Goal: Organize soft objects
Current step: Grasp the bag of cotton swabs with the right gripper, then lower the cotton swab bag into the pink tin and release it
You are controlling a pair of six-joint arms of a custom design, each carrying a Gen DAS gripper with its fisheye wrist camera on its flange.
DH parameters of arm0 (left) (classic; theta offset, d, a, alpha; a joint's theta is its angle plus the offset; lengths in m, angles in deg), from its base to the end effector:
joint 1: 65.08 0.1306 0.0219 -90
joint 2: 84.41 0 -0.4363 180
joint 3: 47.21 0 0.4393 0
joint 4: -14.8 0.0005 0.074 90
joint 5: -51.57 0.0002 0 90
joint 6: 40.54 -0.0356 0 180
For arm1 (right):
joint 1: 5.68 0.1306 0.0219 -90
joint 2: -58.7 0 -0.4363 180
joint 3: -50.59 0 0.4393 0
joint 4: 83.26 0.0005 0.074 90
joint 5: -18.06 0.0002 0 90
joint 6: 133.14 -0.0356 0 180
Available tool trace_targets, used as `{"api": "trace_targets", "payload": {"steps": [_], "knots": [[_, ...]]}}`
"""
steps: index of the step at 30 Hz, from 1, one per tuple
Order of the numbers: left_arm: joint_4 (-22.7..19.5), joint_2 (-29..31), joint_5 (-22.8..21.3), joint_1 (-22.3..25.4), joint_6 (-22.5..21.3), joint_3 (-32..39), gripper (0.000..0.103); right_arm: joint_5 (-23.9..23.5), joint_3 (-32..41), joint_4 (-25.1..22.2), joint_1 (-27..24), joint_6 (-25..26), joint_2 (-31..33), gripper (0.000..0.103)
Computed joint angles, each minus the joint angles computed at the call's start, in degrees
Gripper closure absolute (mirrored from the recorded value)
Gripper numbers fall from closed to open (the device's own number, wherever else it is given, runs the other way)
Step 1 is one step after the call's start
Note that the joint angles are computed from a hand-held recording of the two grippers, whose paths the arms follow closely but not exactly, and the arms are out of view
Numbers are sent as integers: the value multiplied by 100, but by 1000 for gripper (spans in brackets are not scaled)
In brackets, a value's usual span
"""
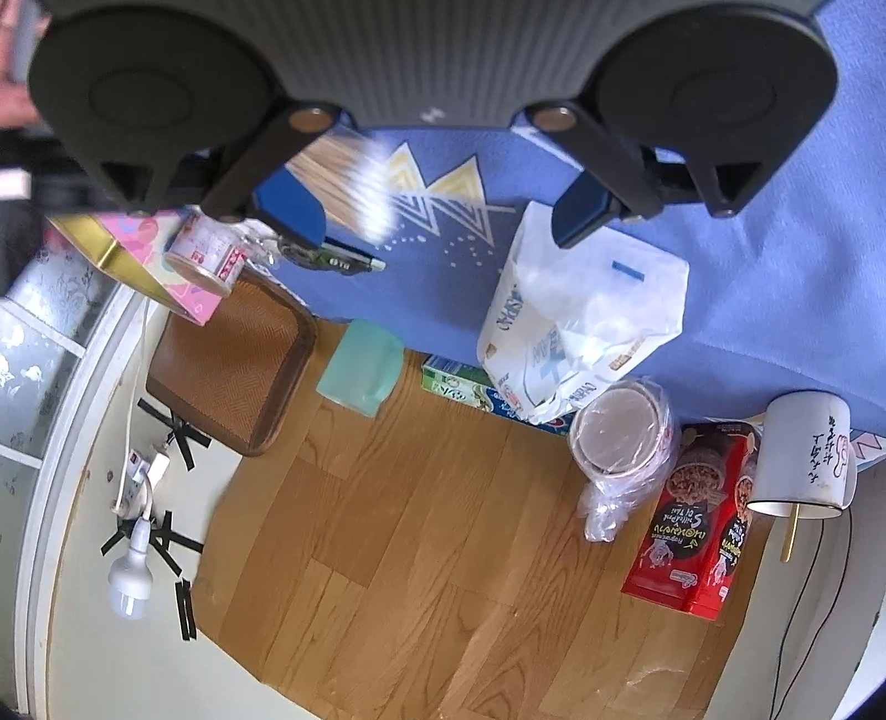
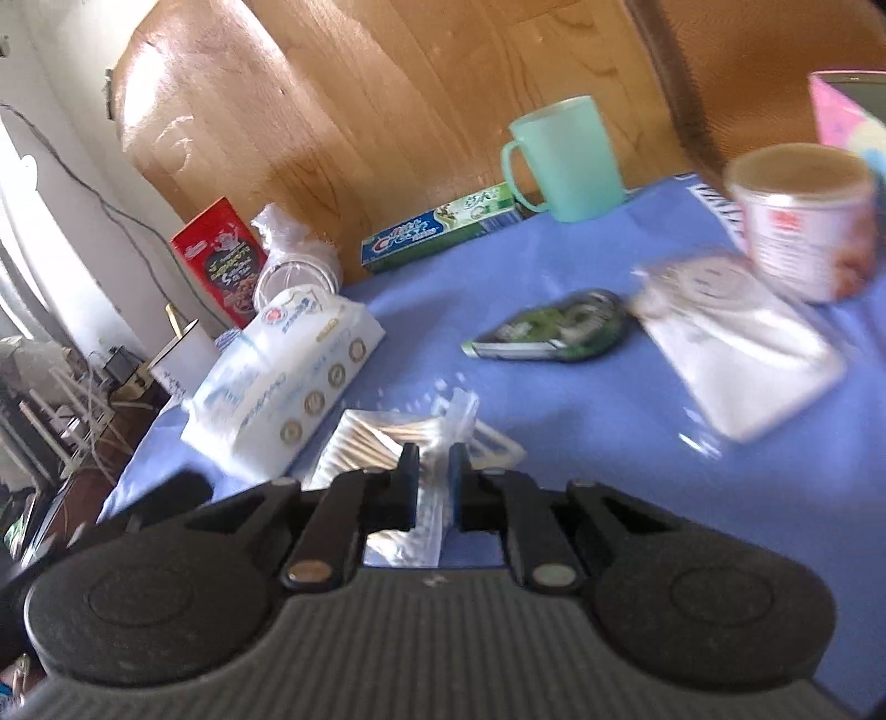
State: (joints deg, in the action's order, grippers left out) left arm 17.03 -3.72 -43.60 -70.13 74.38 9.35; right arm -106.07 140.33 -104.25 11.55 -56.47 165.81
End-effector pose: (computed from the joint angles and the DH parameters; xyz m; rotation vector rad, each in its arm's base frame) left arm 0.4522 -0.0372 0.3406 -0.3969 1.9195 -0.2569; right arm 0.6156 0.2113 0.3521 -0.4103 2.2358 0.9525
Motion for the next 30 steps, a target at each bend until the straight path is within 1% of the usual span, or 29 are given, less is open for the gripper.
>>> {"api": "trace_targets", "payload": {"steps": [5, 7, 9, 10, 11, 14, 15, 18, 19, 20, 21, 23, 26, 27, 28, 29, 30], "knots": [[-103, 14, 77, -16, -115, 38, 9, -55, -554, -20, -366, 432, -422, 93], [-145, 35, 95, -22, -163, 66, 9, -48, -732, 29, -489, 460, -535, 93], [-233, 63, 118, -27, -192, 110, 9, -71, -923, 165, -594, 398, -645, 89], [-284, 74, 138, -29, -204, 134, 9, -114, -996, 244, -629, 363, -687, 89], [-330, 88, 181, -27, -221, 157, 9, -182, -1062, 333, -656, 352, -720, 86], [-427, 130, 285, -25, -289, 217, 7, -207, -1137, 424, -589, 653, -786, 45], [-487, 149, 335, -26, -316, 252, 7, -137, -1149, 398, -535, 915, -811, 37], [-595, 185, 471, -70, -397, 332, 7, 99, -1124, 309, -313, 1726, -836, 35], [-589, 191, 540, -88, -393, 346, 4, 195, -1096, 282, -221, 1964, -821, 34], [-578, 202, 650, -104, -355, 365, 2, 280, -1053, 230, -141, 2181, -792, 30], [-584, 229, 807, -115, -312, 403, 1, 350, -1018, 180, -82, 2354, -763, 28], [-662, 320, 1041, -178, -297, 521, 0, 454, -918, 114, 38, 2586, -674, 28], [-928, 538, 1139, -317, -446, 775, 1, 606, -860, 116, 127, 2756, -598, 28], [-1034, 620, 1170, -361, -468, 858, 2, 659, -859, 168, 164, 2789, -578, 28], [-1172, 702, 1197, -401, -473, 939, 9, 697, -871, 218, 182, 2819, -569, 28], [-1410, 813, 1243, -435, -471, 1060, 20, 766, -897, 297, 203, 2860, -557, 30], [-1483, 873, 1188, -482, -469, 1103, 21, 797, -959, 403, 204, 2900, -587, 42]]}}
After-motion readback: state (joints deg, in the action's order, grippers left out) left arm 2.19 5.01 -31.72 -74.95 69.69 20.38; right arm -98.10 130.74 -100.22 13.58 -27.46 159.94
